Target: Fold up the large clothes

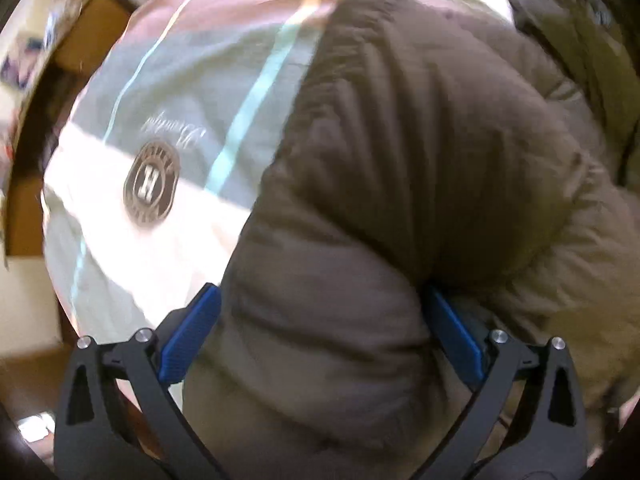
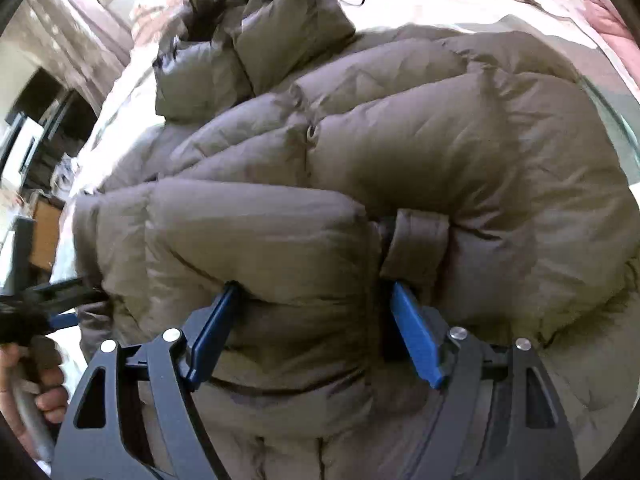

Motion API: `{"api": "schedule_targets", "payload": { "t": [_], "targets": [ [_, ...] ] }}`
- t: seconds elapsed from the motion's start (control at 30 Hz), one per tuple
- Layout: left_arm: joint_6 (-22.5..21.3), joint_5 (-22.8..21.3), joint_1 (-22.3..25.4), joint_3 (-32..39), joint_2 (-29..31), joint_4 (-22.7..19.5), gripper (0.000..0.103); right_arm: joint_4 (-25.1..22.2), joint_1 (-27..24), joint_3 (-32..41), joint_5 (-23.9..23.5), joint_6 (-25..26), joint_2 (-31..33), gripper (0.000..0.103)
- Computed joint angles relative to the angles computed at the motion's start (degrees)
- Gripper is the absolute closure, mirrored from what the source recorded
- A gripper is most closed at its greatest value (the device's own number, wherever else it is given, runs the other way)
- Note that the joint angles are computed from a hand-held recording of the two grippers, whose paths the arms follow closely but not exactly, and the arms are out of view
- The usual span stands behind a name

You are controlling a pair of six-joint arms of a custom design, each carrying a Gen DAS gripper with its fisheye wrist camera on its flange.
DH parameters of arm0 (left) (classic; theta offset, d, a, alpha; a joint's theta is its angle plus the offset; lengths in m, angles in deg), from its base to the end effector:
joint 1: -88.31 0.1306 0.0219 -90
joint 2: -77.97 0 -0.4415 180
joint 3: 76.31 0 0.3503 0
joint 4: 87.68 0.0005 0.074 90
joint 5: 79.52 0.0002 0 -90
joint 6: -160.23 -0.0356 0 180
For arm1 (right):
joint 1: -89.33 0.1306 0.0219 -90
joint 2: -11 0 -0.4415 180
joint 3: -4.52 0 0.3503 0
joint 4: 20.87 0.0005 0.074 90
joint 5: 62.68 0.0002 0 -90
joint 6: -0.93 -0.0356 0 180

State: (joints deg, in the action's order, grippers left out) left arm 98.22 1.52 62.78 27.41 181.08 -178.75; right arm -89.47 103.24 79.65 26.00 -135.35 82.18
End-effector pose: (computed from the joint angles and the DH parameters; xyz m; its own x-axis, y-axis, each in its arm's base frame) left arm 0.4274 -0.1985 0.4552 -0.9971 -0.0375 -0.0660 -0.0466 0.9889 0.1413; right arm 0.2675 0.0666 0.4735 -0.7869 0.5495 -0.2809 0.4613 0.8261 0.3238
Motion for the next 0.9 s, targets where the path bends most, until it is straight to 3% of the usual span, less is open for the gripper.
{"api": "schedule_targets", "payload": {
  "t": [0.07,0.13,0.23,0.3,0.4,0.5,0.63,0.7,0.73,0.77,0.8,0.9],
  "targets": [
    [0.2,3.0,0.76,0.57,-2.84,1.11,0.002,3.96,-0.9,1.55,-1.08,1.12,-2.35,0.024],
    [-0.58,3.43,0.95,0.71,-5.94,2.59,0.002,5.53,-2.7,5.49,0.8,4.69,-1.45,0.016],
    [-0.12,4.51,1.18,0.69,-7.96,2.37,0.002,5.6,-7.46,12.8,1.98,10.24,5.38,0.012],
    [-0.14,7.22,2.26,0.17,-8.07,3.03,0.002,4.58,-9.33,19.17,6.06,14.03,11.45,0.012],
    [-0.45,4.95,0.47,-0.32,-7.14,3.29,0.002,-2.11,-9.67,33.06,19.27,17.37,23.17,0.012],
    [-3.67,3.77,-0.07,0.33,-5.43,1.95,0.002,-6.85,-10.39,48.07,21.95,22.47,35.64,0.012],
    [-5.58,4.97,0.18,-1.09,-5.23,2.62,0.002,-21.66,-10.42,71.95,32.43,26.63,53.62,0.012],
    [-6.15,4.07,0.43,-1.86,-5.33,3.26,0.002,-25.95,-10.93,74.75,33.41,23.92,57.21,0.013],
    [-6.44,3.41,0.67,-2.0,-5.11,3.33,0.002,-25.19,-11.04,73.2,33.96,22.69,57.6,0.024],
    [-6.39,2.95,0.92,-1.91,-4.88,3.16,0.002,-23.75,-10.97,69.7,34.19,21.9,56.74,0.067],
    [-6.24,2.78,1.3,-1.92,-4.69,3.22,0.002,-24.16,-10.86,67.52,34.17,20.78,56.88,0.1],
    [-5.71,2.99,2.55,-1.59,-3.72,3.44,0.002,-13.23,-9.96,55.31,32.15,21.09,50.47,0.1]
  ]
}}
